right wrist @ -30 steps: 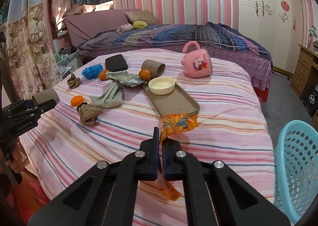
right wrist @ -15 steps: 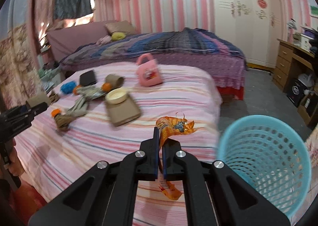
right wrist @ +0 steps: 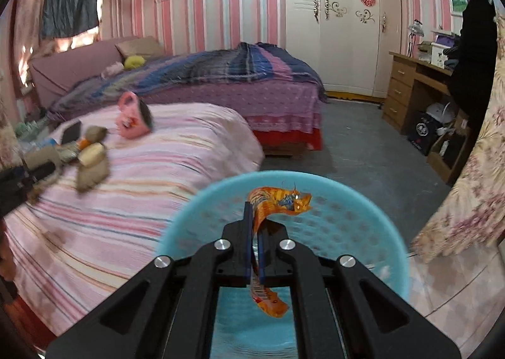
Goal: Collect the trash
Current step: 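Carry the cup and wrapper in both tools over the blue basket, then open the left tool to drop the cup while the right tool drops the wrapper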
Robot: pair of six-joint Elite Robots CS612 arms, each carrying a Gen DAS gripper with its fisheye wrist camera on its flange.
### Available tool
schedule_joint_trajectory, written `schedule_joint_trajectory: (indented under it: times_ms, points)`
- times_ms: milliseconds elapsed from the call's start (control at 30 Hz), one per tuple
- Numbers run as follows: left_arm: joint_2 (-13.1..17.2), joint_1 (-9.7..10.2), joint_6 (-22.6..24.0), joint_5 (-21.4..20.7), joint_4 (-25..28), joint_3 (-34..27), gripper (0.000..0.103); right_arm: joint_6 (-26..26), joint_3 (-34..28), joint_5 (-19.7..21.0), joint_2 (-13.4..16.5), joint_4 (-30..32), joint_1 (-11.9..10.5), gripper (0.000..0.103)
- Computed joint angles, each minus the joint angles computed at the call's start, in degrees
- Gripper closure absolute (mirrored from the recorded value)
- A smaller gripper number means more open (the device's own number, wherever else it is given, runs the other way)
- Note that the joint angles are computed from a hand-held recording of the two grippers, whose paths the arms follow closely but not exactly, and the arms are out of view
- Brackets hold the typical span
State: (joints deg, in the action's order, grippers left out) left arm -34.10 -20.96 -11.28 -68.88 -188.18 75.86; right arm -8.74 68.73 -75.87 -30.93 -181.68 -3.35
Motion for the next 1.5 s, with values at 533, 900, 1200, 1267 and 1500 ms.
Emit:
schedule_joint_trajectory:
  times_ms: [533, 900, 1200, 1267, 1500]
  points:
    - [7.48, -4.81, 2.57, -10.20, 8.69, -15.29, 0.056, 6.11, -0.21, -0.79, 1.39, -0.36, -3.39, 0.100]
    - [7.60, -3.98, 2.15, -10.27, 9.78, -15.70, 0.011, 5.57, -0.24, -0.37, 1.52, -0.30, -3.38, 0.100]
    - [5.13, -2.63, 1.15, -5.58, 6.87, -10.98, 0.006, 4.90, -1.74, -4.22, 1.79, 4.33, -1.88, 0.054]
    - [4.55, -2.35, 1.05, -4.55, 6.31, -9.87, 0.006, 4.67, -1.79, -5.77, 1.87, 3.34, -1.35, 0.036]
    - [2.26, -1.30, 1.14, -1.93, 3.55, -5.42, 0.005, 6.43, -2.37, -9.78, 1.85, 5.54, -0.39, 0.024]
